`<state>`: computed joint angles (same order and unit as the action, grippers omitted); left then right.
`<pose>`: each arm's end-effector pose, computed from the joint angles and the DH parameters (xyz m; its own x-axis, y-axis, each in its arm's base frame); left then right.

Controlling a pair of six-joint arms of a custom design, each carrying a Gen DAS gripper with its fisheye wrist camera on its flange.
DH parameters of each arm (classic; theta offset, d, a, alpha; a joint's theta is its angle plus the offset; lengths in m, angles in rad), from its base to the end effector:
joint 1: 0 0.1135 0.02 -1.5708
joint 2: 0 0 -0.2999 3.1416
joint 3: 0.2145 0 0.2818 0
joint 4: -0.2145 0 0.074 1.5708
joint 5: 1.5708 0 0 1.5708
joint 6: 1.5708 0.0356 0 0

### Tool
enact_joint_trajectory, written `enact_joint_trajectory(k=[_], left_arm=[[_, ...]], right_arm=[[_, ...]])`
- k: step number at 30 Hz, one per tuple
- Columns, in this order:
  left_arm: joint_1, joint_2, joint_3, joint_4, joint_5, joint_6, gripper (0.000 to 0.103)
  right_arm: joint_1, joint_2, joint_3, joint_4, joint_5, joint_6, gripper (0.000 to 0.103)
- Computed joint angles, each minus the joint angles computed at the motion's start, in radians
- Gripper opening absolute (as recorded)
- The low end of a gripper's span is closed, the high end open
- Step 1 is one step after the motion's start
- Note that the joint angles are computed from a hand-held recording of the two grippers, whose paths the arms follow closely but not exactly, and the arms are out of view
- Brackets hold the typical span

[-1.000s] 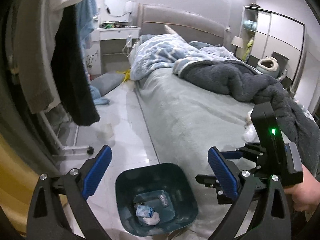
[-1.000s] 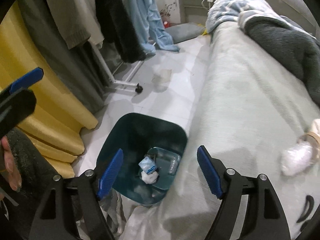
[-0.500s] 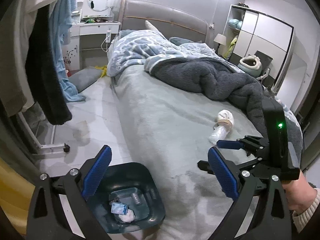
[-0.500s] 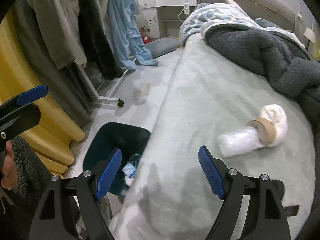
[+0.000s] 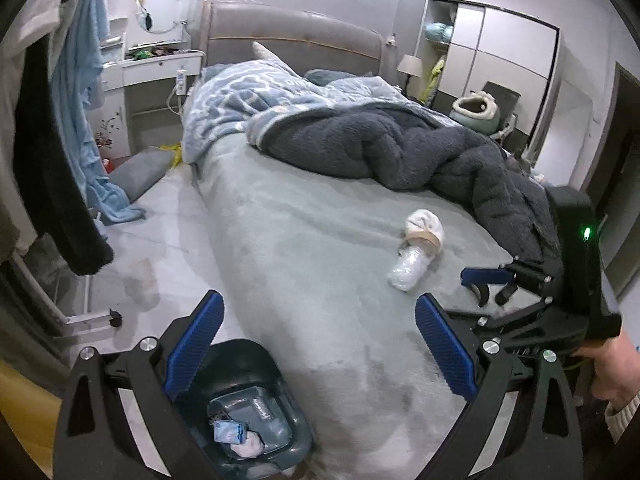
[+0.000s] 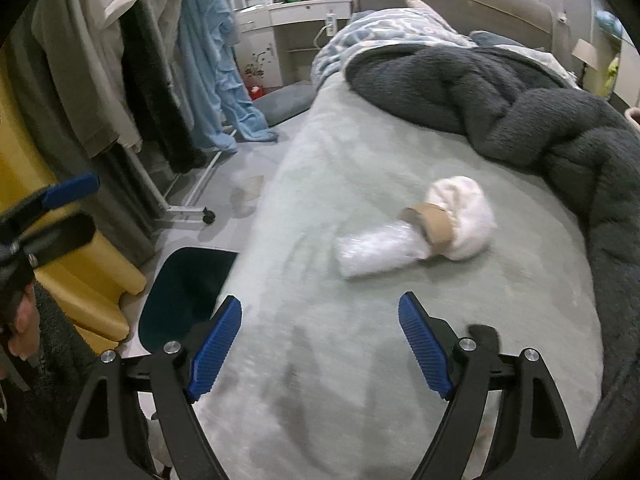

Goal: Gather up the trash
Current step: 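Move both tools back toward the bed, then grasp the cardboard tape roll with the left tool while the right tool grasps the black rubber piece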

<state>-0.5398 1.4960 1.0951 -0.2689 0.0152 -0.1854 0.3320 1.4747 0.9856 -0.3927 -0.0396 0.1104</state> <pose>0.3089 -0.1857 0.2923 -0.6200 0.1566 -0.7688 0.4170 0.8958 -0.1538 0.3135 0.1096 0.2510 -0.7638 -0.1469 -0.6285 -0.2669 0.9585 0.1004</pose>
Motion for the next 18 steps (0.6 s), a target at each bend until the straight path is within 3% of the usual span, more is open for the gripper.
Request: enact_joint_trajectory(k=[18], left_arm=[[-0.132, 0.138, 0.086, 0.033, 0.044, -0.044, 0.098]], right_arm=[[-0.257, -0.149, -0.129, -0.013, -0.072, -0.088, 0.082]])
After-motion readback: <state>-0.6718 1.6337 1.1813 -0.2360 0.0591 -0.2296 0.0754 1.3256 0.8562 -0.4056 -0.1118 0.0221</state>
